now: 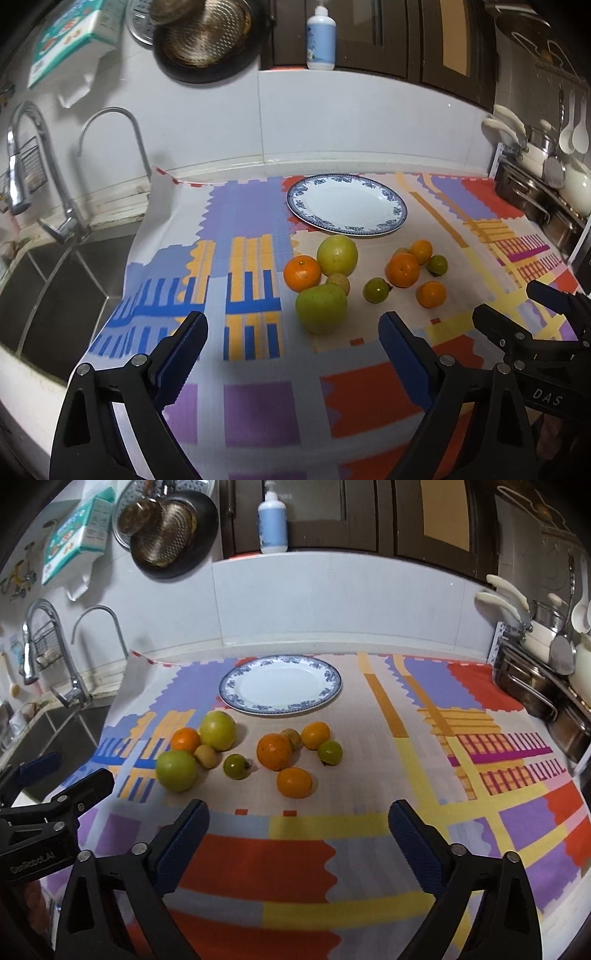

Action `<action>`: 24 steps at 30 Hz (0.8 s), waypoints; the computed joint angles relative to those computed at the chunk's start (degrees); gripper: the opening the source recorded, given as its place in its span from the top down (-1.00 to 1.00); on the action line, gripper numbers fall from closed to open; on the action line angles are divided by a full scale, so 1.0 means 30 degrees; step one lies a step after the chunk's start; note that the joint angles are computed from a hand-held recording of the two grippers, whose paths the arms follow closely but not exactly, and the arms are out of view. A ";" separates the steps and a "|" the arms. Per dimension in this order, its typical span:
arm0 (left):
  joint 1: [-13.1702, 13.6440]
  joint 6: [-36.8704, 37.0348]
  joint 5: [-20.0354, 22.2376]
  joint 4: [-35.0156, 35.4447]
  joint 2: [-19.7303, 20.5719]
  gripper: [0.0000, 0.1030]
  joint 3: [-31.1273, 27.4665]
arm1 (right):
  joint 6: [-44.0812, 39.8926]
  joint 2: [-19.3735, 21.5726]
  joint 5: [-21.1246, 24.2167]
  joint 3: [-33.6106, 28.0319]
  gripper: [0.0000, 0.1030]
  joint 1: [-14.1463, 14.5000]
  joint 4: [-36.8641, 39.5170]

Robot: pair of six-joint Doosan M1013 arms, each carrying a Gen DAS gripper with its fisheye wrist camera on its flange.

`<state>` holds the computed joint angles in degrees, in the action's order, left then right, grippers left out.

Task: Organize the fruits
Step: 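Grasp the large green apple with the left tool while the right tool grasps an orange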

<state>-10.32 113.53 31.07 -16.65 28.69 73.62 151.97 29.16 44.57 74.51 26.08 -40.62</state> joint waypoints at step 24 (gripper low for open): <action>-0.0422 -0.2420 0.4763 0.1317 0.2928 -0.48 -0.3899 | -0.7290 0.2121 0.0812 -0.2681 -0.33 -0.1814 0.7236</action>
